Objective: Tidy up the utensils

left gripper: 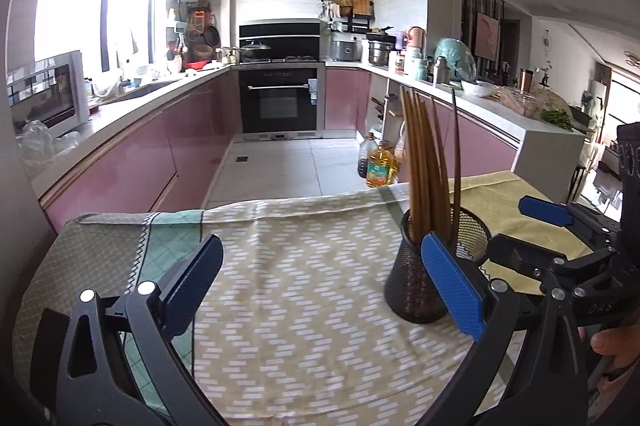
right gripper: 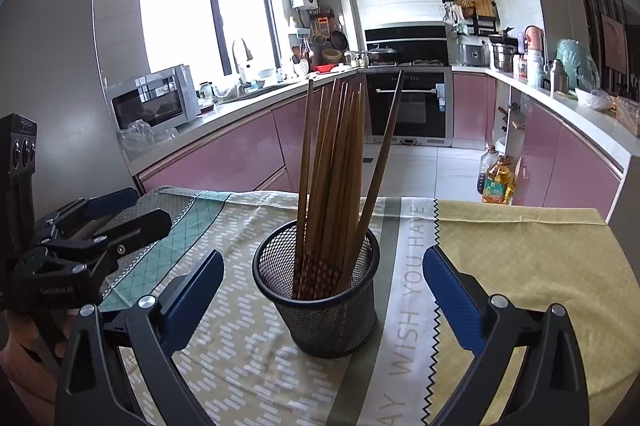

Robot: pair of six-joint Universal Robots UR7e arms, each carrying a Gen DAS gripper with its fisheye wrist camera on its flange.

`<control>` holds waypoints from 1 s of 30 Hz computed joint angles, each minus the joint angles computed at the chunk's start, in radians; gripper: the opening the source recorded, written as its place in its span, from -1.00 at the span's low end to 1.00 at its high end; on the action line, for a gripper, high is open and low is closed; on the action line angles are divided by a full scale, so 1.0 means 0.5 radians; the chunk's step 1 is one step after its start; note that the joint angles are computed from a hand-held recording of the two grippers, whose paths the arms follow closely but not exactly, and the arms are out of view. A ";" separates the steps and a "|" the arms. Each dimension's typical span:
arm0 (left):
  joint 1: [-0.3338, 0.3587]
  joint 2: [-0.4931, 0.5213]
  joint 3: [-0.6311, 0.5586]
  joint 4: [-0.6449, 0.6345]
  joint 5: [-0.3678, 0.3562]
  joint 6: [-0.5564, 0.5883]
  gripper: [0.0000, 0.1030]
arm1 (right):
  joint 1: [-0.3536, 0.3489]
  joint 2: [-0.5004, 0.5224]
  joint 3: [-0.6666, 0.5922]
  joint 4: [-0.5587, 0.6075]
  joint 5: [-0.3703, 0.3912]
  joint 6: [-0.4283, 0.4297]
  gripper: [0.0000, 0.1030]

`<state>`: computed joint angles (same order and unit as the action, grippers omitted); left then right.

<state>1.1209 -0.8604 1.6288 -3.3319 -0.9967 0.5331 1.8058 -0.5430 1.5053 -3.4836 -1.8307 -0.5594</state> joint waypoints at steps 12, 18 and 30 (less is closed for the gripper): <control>-0.009 -0.053 0.234 -0.543 0.060 0.133 0.90 | 0.052 0.088 0.127 -0.444 -0.046 -0.138 0.88; -0.021 -0.063 0.324 -0.749 0.069 0.211 0.90 | 0.067 0.121 0.163 -0.606 -0.052 -0.153 0.88; -0.045 -0.079 0.422 -0.983 0.044 0.302 0.90 | 0.100 0.141 0.201 -0.795 -0.055 -0.191 0.88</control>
<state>1.0986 -0.8998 1.8400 -3.8234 -0.9747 0.6838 1.8559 -0.4722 1.6057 -3.8809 -1.8583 -0.6550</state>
